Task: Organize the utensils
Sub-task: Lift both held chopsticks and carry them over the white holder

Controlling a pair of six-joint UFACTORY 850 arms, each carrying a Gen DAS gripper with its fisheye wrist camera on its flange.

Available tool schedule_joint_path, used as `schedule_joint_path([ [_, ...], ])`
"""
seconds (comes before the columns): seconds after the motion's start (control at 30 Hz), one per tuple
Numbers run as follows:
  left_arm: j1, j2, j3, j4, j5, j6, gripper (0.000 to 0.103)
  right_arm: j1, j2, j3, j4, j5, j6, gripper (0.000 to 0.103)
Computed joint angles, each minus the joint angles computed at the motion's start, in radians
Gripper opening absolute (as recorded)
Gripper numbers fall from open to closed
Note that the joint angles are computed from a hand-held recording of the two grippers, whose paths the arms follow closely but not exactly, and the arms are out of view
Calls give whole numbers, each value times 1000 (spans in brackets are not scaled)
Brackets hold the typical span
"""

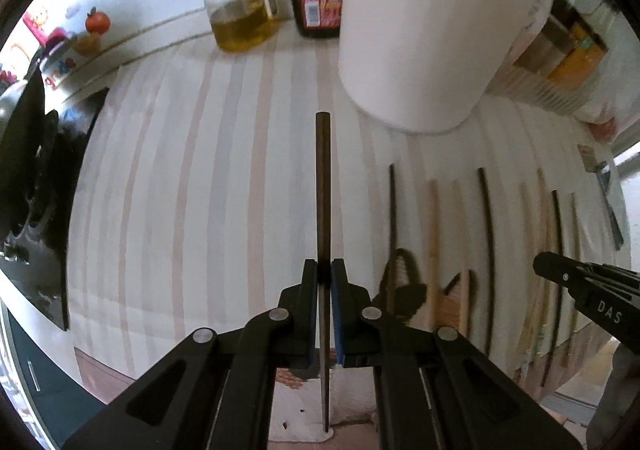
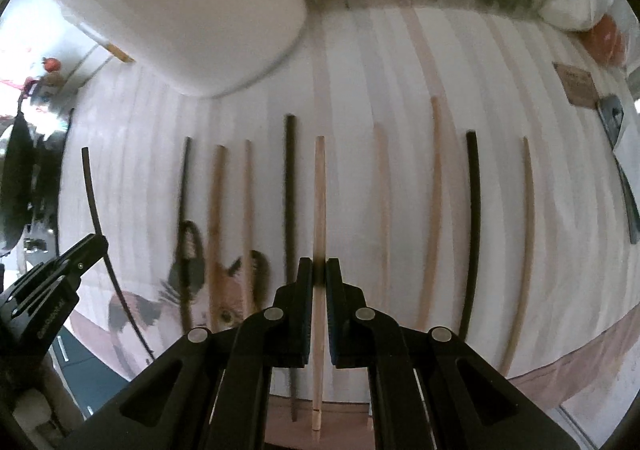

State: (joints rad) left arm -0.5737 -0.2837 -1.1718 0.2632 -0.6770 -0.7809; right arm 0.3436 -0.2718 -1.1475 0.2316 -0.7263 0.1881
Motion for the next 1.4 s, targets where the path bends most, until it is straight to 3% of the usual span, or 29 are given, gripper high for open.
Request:
schedule_joint_path([
  [0.3,-16,50,-42,67,10,-63,4,-35,96,9,53,54,-93,6],
  [0.63,1,110,-141,170,64,-133,3,-66,41,-188,123,129,-175,6],
  [0.8,16,107,-256,266,65,-166,3,-74,-7,-350,144,136,-206,6],
  [1.0,52,50,-431,325,58,-142,3,-90,-129,-644,119,131,-187,6],
  [1.4,115,-153,-722,165,60,44,0,-79,-474,-1183,-33,86,-61,6],
])
